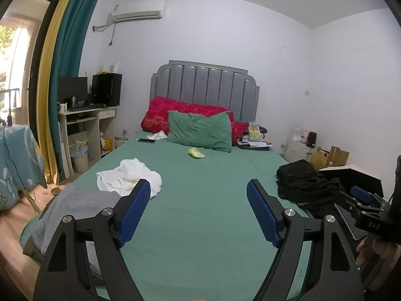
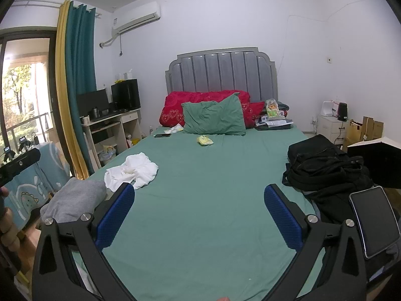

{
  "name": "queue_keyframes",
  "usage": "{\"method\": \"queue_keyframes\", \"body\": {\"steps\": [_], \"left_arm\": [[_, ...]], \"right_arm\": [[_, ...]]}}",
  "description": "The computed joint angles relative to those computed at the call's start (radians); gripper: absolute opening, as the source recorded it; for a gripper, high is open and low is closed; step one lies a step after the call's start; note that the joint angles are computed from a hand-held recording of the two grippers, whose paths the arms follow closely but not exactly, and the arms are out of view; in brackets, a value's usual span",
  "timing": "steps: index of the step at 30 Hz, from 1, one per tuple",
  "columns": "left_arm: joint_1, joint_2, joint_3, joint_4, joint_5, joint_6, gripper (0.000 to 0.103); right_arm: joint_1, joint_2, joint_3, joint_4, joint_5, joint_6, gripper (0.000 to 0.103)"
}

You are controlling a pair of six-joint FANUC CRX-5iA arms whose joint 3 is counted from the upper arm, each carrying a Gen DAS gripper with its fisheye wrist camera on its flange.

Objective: Fold large clothes

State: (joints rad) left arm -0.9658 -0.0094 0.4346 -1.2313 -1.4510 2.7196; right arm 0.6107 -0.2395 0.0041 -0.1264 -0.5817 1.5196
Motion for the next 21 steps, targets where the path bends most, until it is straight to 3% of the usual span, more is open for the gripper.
{"method": "queue_keyframes", "body": {"steps": [21], "left_arm": [[-0.021,0.013,0.027,-0.025,-0.031,-0.019,0.082]], "right_arm": [[0.008,-0.004,-0.004,0.012,-0.005,-0.003,0.102]]}}
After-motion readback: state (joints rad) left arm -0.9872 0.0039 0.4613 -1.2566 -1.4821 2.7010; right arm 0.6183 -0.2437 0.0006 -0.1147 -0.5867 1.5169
